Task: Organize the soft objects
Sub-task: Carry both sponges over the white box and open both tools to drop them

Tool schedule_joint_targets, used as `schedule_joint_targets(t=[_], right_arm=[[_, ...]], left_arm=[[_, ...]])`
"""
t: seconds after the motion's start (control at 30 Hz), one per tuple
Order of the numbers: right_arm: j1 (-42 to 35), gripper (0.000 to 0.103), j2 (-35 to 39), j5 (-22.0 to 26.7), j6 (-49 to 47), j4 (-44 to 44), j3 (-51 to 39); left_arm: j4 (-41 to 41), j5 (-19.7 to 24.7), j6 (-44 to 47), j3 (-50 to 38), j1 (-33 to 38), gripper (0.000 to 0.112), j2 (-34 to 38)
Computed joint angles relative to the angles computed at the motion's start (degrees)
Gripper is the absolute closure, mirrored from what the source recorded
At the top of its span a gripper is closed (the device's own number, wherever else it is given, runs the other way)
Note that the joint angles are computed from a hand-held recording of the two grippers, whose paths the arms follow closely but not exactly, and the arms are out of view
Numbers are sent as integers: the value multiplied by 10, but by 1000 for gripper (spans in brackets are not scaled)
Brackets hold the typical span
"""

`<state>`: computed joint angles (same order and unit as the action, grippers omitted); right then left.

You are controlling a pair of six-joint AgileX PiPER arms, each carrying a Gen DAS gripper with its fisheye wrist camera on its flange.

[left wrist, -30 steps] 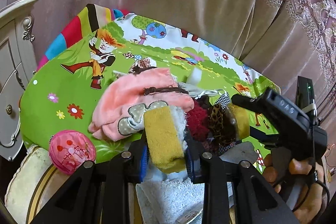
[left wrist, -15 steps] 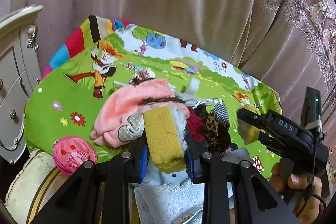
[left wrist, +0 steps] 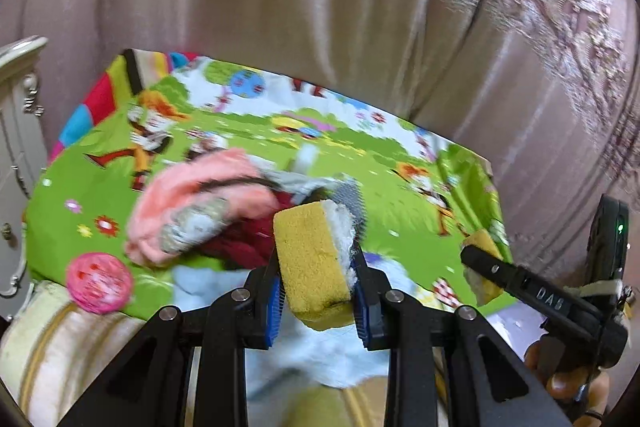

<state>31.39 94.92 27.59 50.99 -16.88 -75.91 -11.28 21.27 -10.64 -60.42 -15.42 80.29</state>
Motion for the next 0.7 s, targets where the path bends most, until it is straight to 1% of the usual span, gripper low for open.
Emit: schedule_joint_targets(t=[0.13, 0.17, 0.3, 0.47, 0.6, 0.7], right_arm=[[-13, 35, -64, 22, 23, -27, 73], [-17, 35, -82, 30, 32, -37, 94], [-33, 35, -149, 52, 54, -67, 167], [-60, 35, -222, 71, 62, -81, 239], [-70, 35, -265, 105, 87, -125, 282], [-88, 35, -290, 122, 84, -131, 308]], left_arm=[[-46, 15, 30, -9, -43, 82, 7], [-68, 20, 46, -12, -53, 82, 11], [-107, 37, 68, -27, -96, 82, 27], [-159, 61, 99, -57, -146, 82, 58], [-167, 77, 99, -86, -194, 82, 92], [-159, 93, 89, -118, -227, 82, 123]])
